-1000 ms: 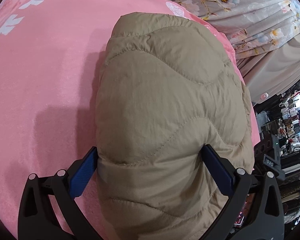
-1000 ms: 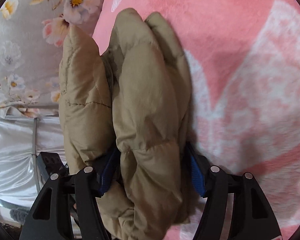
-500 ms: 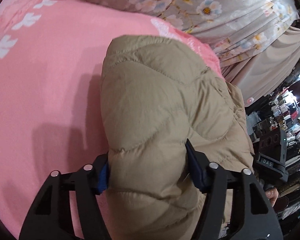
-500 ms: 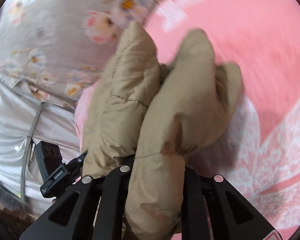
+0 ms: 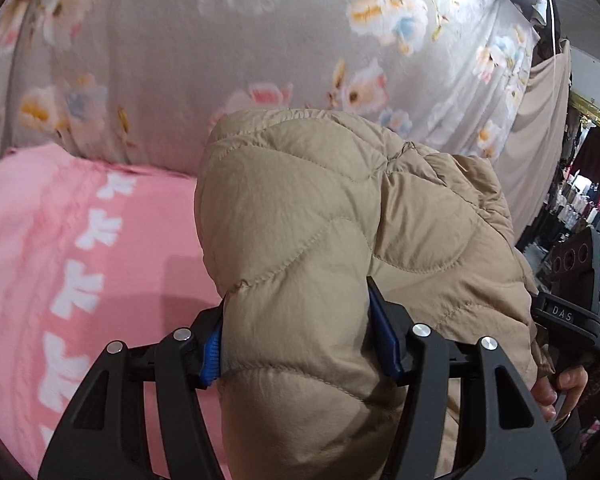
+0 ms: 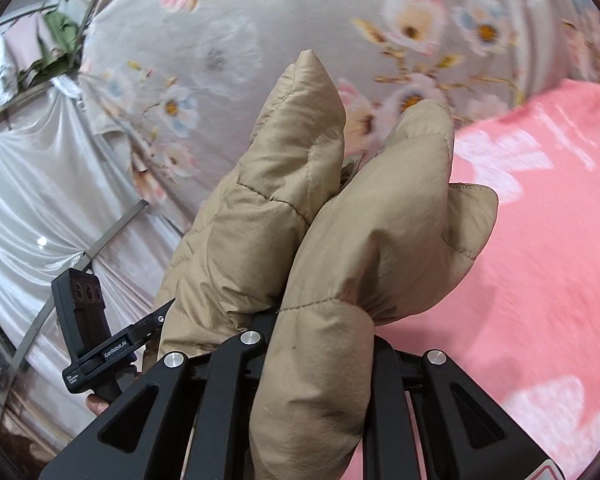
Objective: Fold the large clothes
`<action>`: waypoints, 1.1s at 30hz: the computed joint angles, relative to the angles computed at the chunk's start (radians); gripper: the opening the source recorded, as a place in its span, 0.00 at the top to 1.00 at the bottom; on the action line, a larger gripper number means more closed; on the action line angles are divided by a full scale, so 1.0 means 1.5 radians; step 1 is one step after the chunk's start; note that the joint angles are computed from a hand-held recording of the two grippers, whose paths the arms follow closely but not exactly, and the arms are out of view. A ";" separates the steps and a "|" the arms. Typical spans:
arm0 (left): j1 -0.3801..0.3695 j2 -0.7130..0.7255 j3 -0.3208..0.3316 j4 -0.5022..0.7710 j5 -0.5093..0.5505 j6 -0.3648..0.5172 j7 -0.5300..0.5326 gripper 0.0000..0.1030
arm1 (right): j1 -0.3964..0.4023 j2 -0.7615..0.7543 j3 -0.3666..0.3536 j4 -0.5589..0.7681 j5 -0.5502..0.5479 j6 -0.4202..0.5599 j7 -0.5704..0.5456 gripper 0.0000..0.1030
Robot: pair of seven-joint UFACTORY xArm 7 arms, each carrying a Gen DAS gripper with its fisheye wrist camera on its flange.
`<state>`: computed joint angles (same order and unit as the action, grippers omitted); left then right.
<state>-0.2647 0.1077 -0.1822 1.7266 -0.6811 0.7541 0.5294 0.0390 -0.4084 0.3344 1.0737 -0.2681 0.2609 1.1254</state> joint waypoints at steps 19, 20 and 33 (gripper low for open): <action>0.053 0.269 -0.034 0.120 0.106 -0.133 0.028 0.40 | 0.073 0.377 -0.091 0.148 -0.129 -0.100 0.066 0.87; 0.062 0.269 -0.045 0.111 0.099 -0.145 0.035 0.38 | 0.082 0.386 -0.103 0.144 -0.127 -0.111 0.072 0.87; -0.031 0.248 0.082 0.078 0.317 -0.169 -0.260 0.09 | 0.170 0.387 -0.177 0.168 0.025 0.005 0.036 0.68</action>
